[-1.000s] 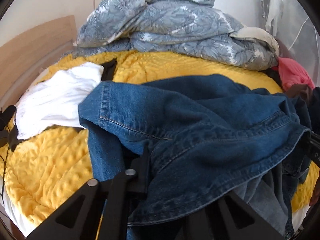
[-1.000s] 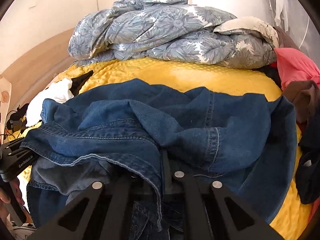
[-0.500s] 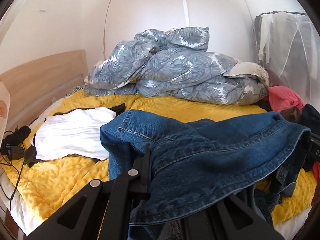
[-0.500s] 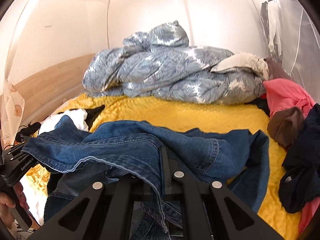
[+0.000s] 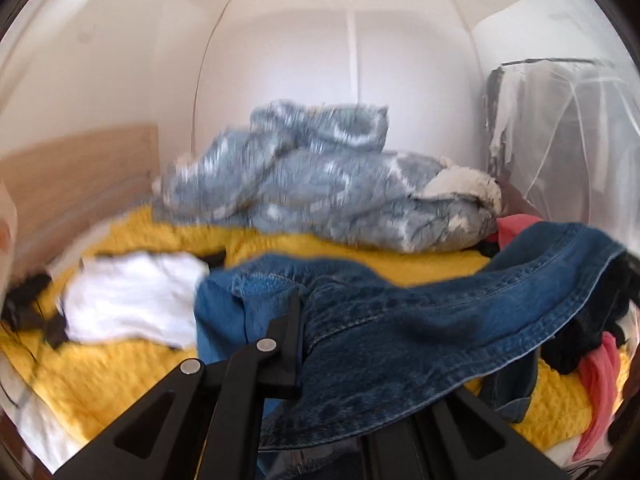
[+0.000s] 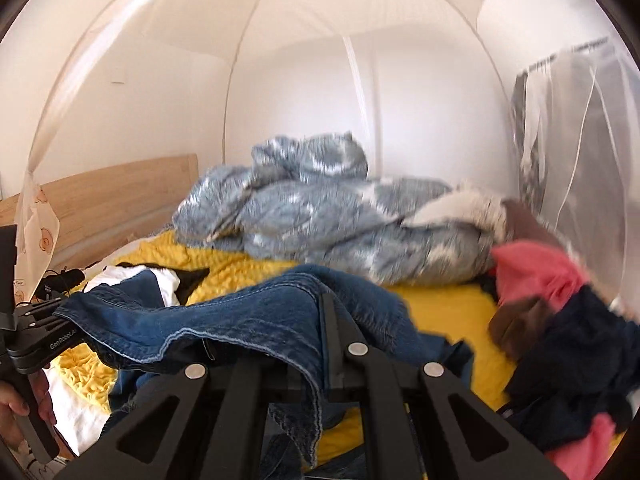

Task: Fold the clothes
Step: 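Raise the held denim jacket high with both grippers to unfold it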

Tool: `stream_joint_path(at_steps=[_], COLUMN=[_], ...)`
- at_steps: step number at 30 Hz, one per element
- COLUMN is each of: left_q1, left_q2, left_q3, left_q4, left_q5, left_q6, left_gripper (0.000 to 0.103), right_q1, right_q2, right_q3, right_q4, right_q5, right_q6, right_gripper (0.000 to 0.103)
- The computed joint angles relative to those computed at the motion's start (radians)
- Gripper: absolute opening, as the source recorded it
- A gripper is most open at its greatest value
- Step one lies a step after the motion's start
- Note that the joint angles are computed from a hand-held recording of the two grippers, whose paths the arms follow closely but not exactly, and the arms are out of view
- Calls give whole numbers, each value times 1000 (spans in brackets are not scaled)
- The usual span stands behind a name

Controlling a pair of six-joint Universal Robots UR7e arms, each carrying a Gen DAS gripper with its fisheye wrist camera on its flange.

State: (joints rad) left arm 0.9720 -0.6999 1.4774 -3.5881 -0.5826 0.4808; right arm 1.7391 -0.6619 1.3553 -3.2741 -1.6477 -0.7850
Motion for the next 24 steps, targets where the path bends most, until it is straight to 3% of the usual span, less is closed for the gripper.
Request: stream_joint_path(at_steps=[11, 19, 24], left_q1=[-199, -328, -392], left_q2=[-26, -71, -47], left_q3=[-133, -190, -274], left_q4=[-214, -286, -404], left_q5=[-6, -26, -35], left_q6=[381, 482, 660], left_gripper=[3, 3, 3], right_q1=[97, 194, 243], right_q2=[-151, -247, -292], right_q3=[36, 54, 53], right_q4=[-142, -256, -296], right_q5=[32, 46, 39], right_q6=[-100, -119, -114], right_gripper=[4, 4, 4])
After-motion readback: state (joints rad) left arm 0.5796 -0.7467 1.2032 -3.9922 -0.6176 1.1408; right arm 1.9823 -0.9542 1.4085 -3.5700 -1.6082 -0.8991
